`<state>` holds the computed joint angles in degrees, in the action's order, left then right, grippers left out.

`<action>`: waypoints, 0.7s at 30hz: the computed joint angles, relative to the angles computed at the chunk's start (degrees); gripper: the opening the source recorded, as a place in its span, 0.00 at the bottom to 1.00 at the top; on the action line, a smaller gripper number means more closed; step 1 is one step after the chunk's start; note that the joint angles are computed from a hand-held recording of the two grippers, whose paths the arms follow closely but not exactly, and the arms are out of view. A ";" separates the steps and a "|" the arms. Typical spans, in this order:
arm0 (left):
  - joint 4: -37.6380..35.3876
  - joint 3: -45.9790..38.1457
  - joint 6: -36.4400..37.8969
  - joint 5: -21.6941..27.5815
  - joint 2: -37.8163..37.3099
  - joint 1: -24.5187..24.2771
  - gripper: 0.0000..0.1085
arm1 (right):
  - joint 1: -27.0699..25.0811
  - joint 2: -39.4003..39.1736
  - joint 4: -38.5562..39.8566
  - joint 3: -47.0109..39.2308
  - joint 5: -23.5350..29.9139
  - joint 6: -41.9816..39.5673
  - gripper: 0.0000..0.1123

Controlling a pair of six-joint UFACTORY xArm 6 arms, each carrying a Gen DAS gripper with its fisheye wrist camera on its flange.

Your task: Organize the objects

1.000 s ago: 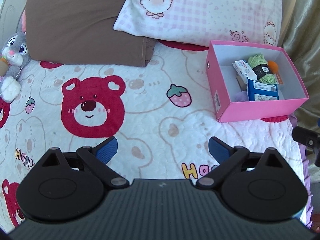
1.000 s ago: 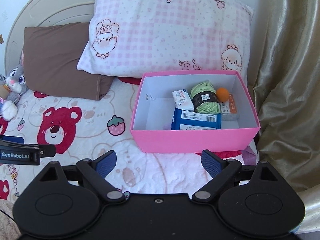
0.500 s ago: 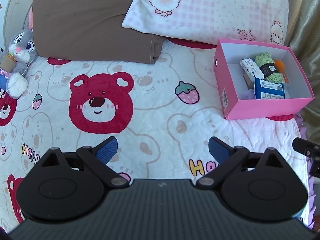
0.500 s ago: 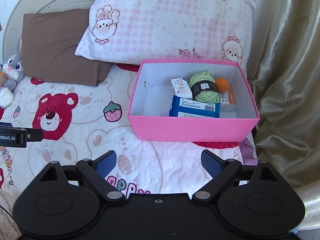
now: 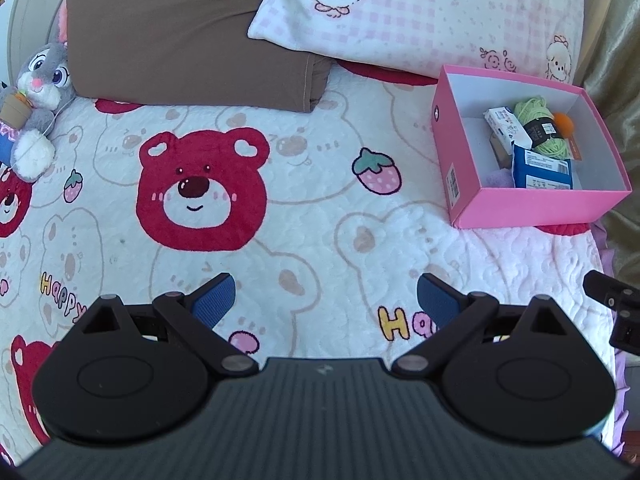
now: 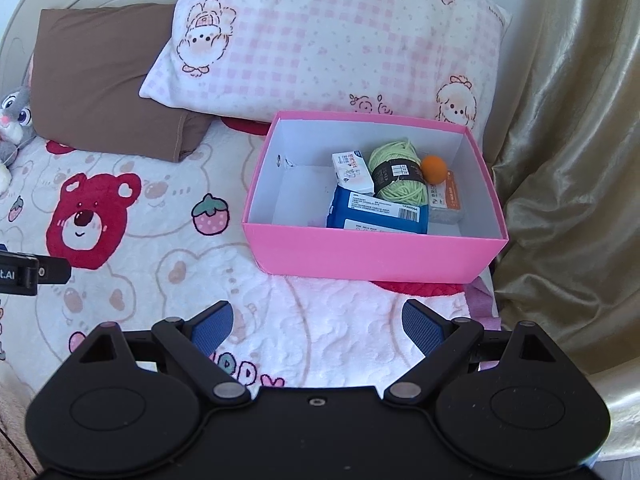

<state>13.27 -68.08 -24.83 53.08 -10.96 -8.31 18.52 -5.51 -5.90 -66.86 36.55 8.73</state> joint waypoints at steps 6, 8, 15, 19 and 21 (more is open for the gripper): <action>-0.26 0.56 -0.21 0.03 -0.44 0.15 0.91 | 0.28 -0.44 -0.89 0.30 0.04 0.80 0.83; -0.34 0.88 -0.19 0.01 -0.65 0.29 0.91 | 0.34 -0.53 -0.75 0.31 0.22 1.02 0.83; -0.14 1.68 -0.32 0.09 -1.43 0.50 0.91 | 0.85 -1.01 -2.03 0.50 0.98 2.16 0.83; 0.20 2.14 -0.70 0.22 -1.97 0.43 0.91 | 1.03 -1.29 -2.94 0.61 1.33 3.36 0.83; 0.53 2.64 -0.69 -0.33 -2.43 0.45 0.91 | 1.13 -1.38 -3.30 0.68 1.52 3.80 0.83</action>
<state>13.81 -65.44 -25.52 52.75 -13.38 -7.86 19.65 -6.89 -9.20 -66.19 38.07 12.53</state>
